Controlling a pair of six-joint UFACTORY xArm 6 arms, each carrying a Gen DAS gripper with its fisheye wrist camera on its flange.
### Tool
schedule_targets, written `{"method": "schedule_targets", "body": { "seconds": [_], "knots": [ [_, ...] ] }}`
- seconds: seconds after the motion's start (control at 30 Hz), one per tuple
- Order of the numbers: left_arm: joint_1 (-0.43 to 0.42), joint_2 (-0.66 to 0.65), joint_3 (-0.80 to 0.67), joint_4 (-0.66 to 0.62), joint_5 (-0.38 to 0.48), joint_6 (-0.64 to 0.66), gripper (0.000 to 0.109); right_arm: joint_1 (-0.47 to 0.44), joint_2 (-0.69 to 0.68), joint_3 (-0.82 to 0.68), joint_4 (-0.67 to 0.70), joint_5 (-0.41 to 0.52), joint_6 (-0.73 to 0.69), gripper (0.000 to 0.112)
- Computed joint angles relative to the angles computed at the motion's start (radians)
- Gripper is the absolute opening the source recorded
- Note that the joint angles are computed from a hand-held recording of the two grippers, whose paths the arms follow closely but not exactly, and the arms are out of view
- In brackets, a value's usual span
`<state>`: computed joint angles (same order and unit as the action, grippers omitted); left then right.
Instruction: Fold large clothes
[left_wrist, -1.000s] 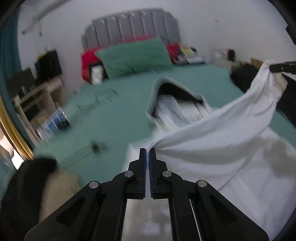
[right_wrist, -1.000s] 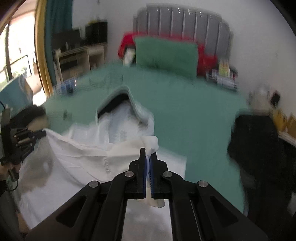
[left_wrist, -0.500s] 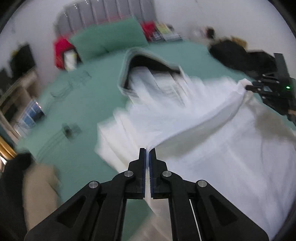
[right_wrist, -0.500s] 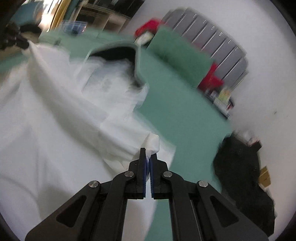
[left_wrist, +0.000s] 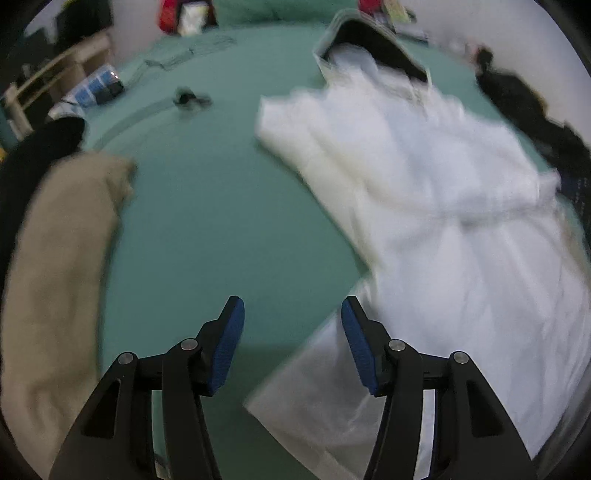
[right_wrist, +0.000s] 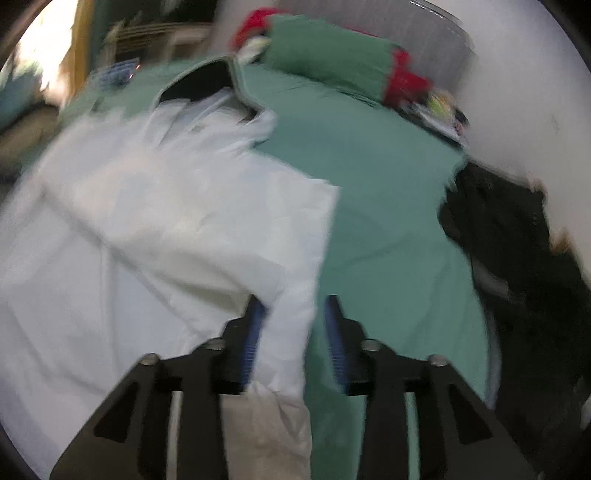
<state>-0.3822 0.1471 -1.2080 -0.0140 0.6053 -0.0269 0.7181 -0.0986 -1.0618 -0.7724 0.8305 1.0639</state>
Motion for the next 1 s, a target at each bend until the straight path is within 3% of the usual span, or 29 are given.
{"method": "schedule_targets", "body": {
  "seconds": [0.03,0.07,0.13,0.33,0.43,0.57,0.7,0.83,0.9,0.97,1.0],
  "knots": [
    [-0.008,-0.019,0.024,0.019,-0.019,-0.008,0.058,-0.014,-0.022,0.025,0.009,-0.034,0.053,0.044],
    [-0.014,-0.045,0.060,0.012,-0.054,0.011,0.045,-0.020,-0.034,0.040,0.016,-0.054,0.084,0.044],
    [-0.018,-0.079,0.097,-0.056,-0.044,0.074,0.003,-0.010,-0.043,0.046,0.016,-0.040,0.135,0.044],
    [0.031,-0.287,0.291,-0.002,-0.076,-0.067,0.002,0.026,-0.029,0.038,0.022,-0.034,0.171,0.044],
    [0.067,-0.413,0.373,0.102,-0.035,-0.173,0.002,0.042,-0.013,0.023,0.027,-0.001,0.167,0.044],
    [0.116,-0.563,0.452,0.141,0.078,-0.238,0.002,0.046,-0.017,0.033,0.060,0.025,0.176,0.044],
    [0.117,-0.622,0.479,0.165,0.151,-0.289,0.003,0.038,-0.047,0.055,0.061,0.055,0.222,0.044],
    [0.094,-0.606,0.446,0.221,0.161,-0.369,0.004,0.010,-0.070,0.065,0.033,0.048,0.270,0.045],
    [0.089,-0.575,0.410,0.215,0.138,-0.390,0.013,-0.010,-0.057,0.048,0.025,0.022,0.263,0.050],
    [0.079,-0.556,0.388,0.261,0.088,-0.442,0.053,-0.030,-0.023,0.013,0.017,-0.016,0.236,0.055],
    [0.077,-0.547,0.381,0.280,0.037,-0.467,0.056,-0.037,-0.006,-0.003,0.016,-0.032,0.220,0.055]
  ]
}}
